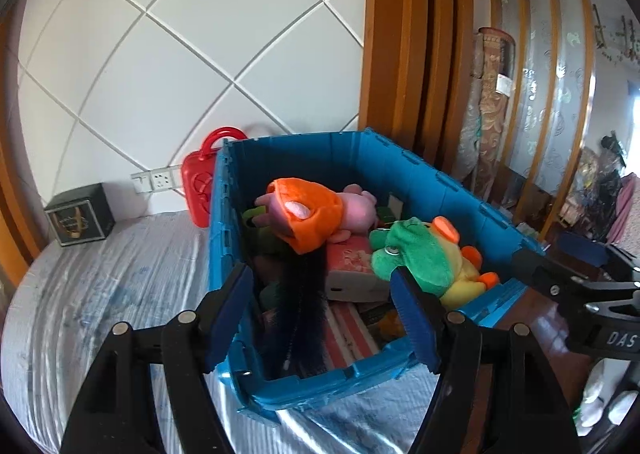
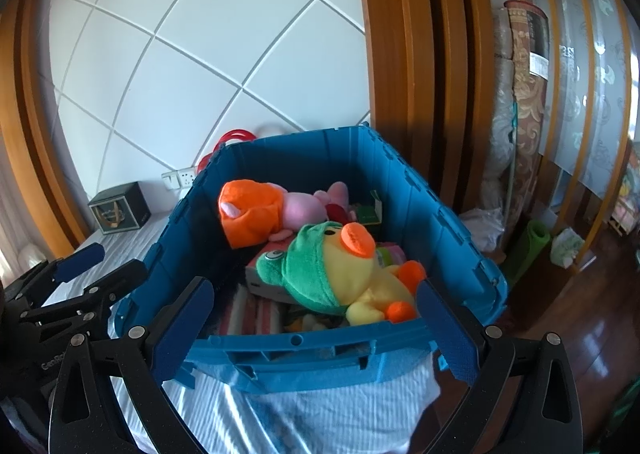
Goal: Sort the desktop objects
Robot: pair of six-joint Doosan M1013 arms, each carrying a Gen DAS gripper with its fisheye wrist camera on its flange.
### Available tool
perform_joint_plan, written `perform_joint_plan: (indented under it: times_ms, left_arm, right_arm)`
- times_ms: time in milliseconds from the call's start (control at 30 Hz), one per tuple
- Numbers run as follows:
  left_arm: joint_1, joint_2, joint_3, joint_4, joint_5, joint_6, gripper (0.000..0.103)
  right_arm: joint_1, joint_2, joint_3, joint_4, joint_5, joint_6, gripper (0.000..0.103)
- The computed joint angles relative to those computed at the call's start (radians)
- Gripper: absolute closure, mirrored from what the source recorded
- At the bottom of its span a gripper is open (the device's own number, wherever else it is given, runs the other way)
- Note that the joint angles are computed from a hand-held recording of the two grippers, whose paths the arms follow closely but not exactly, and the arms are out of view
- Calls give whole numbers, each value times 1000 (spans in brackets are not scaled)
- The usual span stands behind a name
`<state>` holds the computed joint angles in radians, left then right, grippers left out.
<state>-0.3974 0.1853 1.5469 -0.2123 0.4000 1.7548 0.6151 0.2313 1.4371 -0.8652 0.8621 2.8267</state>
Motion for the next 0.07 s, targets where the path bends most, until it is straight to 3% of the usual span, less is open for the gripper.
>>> perform_joint_plan:
  times_ms: [67]
  left_arm:
    - [-8, -1, 3, 69, -9, -57, 32]
  right_arm:
    - [0, -1, 1, 0, -2, 0, 0]
